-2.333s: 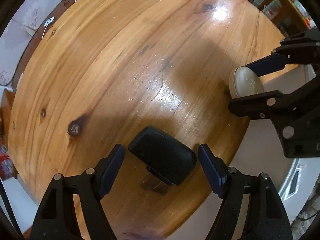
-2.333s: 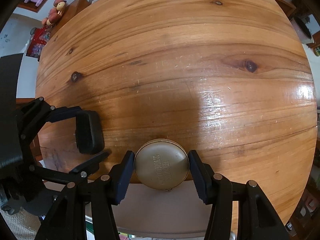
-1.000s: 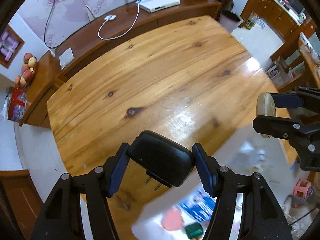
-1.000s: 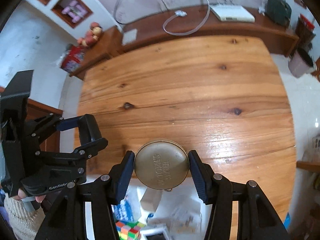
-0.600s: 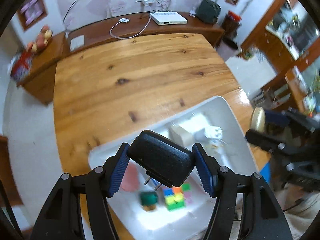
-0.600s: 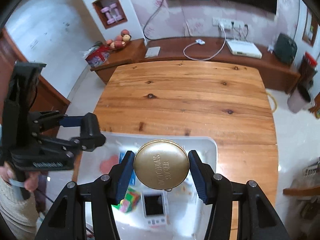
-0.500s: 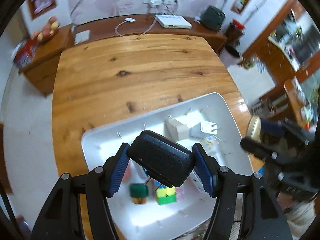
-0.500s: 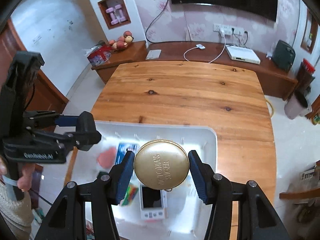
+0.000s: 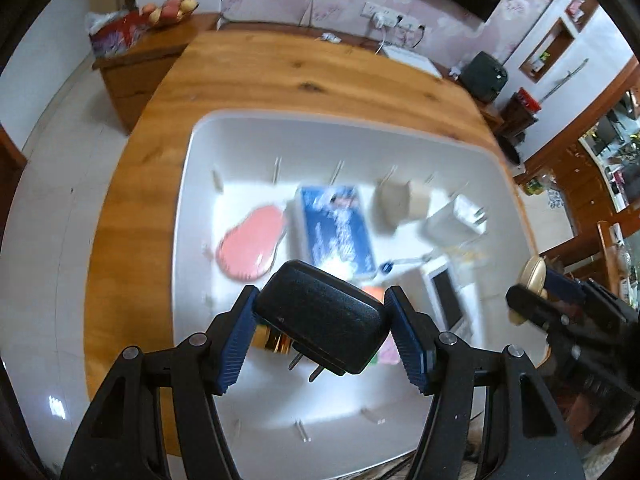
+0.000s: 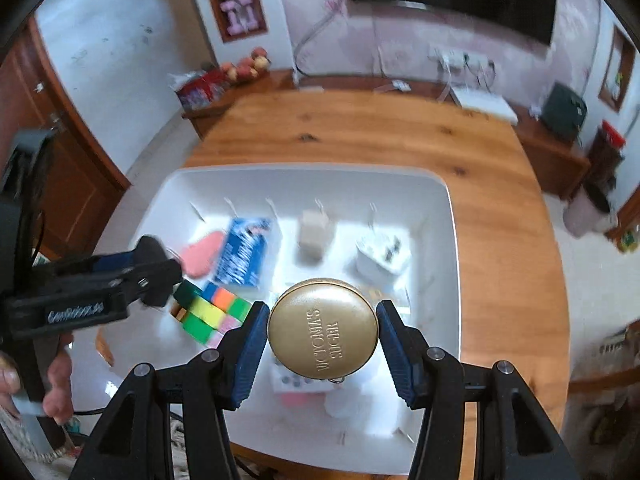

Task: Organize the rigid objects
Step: 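Lower the black adapter and gold tin into the tray and open both tools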

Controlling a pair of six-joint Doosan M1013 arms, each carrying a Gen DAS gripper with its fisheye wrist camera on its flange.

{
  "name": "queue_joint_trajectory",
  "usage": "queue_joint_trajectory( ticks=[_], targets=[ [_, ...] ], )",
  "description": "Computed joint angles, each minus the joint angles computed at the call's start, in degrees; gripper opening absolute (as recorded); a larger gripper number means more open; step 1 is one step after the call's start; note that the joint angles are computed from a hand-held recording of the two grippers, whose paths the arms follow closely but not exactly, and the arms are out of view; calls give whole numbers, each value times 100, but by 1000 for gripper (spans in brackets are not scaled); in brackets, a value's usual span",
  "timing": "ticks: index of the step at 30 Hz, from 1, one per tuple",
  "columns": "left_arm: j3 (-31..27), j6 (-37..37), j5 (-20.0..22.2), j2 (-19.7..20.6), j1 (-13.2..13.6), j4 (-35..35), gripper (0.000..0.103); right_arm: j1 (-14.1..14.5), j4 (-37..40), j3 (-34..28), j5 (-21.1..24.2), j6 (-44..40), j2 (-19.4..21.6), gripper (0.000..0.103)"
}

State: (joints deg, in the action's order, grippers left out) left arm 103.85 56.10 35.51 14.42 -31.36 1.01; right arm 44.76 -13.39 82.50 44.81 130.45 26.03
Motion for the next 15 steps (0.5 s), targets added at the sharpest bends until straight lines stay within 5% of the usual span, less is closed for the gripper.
queue_joint_trajectory(
  ticks=[15],
  targets=[
    [151,-99,-235,18,-78,114,67,-133,552,138,343,-87,145,56]
  ],
)
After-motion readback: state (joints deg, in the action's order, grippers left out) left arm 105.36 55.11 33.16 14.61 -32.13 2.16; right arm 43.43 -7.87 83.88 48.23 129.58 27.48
